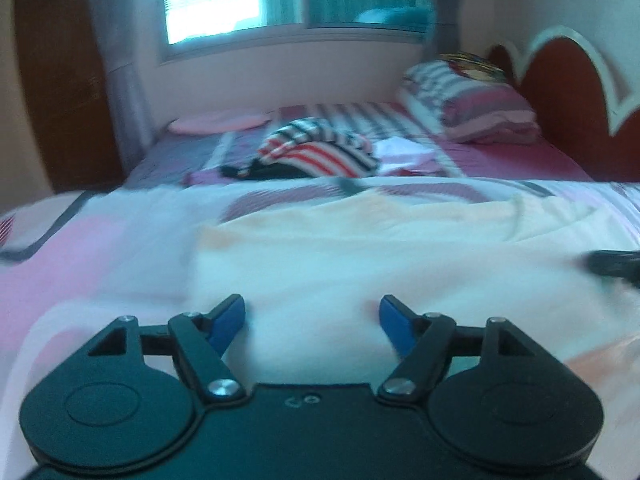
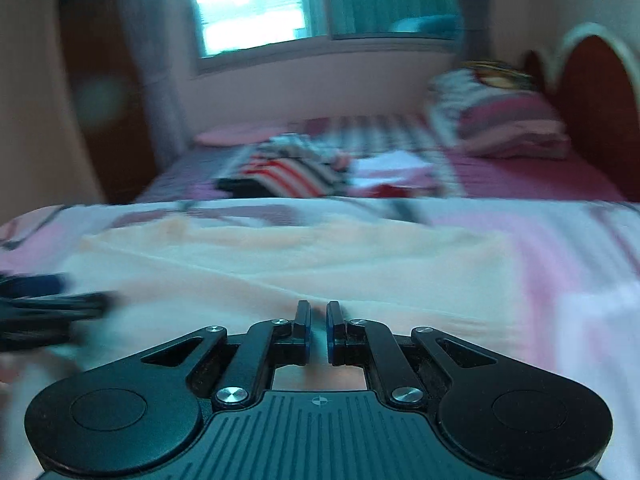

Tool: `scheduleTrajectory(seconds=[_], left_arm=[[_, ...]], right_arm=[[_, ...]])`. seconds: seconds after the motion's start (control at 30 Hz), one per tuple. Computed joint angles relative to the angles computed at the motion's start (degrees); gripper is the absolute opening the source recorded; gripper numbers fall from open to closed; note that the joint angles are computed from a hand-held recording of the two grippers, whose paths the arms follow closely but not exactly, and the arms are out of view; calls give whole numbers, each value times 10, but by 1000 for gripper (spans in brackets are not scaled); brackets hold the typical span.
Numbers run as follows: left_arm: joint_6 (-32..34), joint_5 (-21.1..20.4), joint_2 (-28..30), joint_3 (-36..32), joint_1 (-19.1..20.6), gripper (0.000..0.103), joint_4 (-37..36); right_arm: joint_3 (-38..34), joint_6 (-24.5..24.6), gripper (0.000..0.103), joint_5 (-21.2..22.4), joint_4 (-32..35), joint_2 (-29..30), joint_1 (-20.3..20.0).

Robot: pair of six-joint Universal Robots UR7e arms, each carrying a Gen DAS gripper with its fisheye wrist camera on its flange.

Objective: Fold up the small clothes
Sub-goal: 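Smooth the folded sweater with both grippers open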

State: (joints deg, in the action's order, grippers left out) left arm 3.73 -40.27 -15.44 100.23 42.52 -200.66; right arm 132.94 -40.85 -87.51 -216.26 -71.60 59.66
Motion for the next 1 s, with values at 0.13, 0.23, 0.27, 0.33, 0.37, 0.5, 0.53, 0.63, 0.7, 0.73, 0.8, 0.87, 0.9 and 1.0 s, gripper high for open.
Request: scheduleTrajectory(seconds=[0.13, 0.23, 0.27, 0.33, 0.37, 0.5, 0.53, 0.63, 0.7, 0.73, 0.8, 0.87, 0.9, 1.0], left_arm=[[-68, 15, -31, 35, 3, 70, 12], [-64, 16, -29, 50, -20, 70, -23], [-59, 15, -26, 51, -27, 70, -24], [-53, 6, -21, 51, -33, 71, -13], [-58, 5, -19, 49, -32, 71, 1], [-65, 12, -18, 52, -32, 74, 23], [-65, 15, -20, 54, -33, 76, 30], [-62, 18, -25, 62, -33, 79, 31], [-67, 22, -29, 69, -31, 83, 26], [-70, 22, -31, 75, -29, 86, 21], [-89, 10, -37, 84, -22, 88, 16], [-106, -3, -44, 90, -15, 88, 12], [-107, -2, -43, 90, -16, 88, 13], [-99, 7, -39, 87, -19, 87, 12]], right_arm=[[8, 41, 5, -11, -5, -32, -31], [30, 44, 6, 9, -7, -52, -28], [40, 33, 21, 19, -13, -57, -26], [63, 8, 84, 35, -24, -60, -18], [74, -5, 88, 51, -39, -58, -20], [78, -40, 51, 11, -43, -33, 0], [77, -35, 46, 6, -32, -33, -5], [78, -27, 38, 1, -48, -31, -26], [83, -12, 38, -1, -60, -45, -41], [87, -13, 37, 4, -64, -51, -50], [91, -20, 36, 18, -53, -64, -64], [91, -34, 36, 18, -51, -66, -65], [90, -36, 36, 14, -52, -65, -63], [89, -30, 36, 8, -52, -63, -59]])
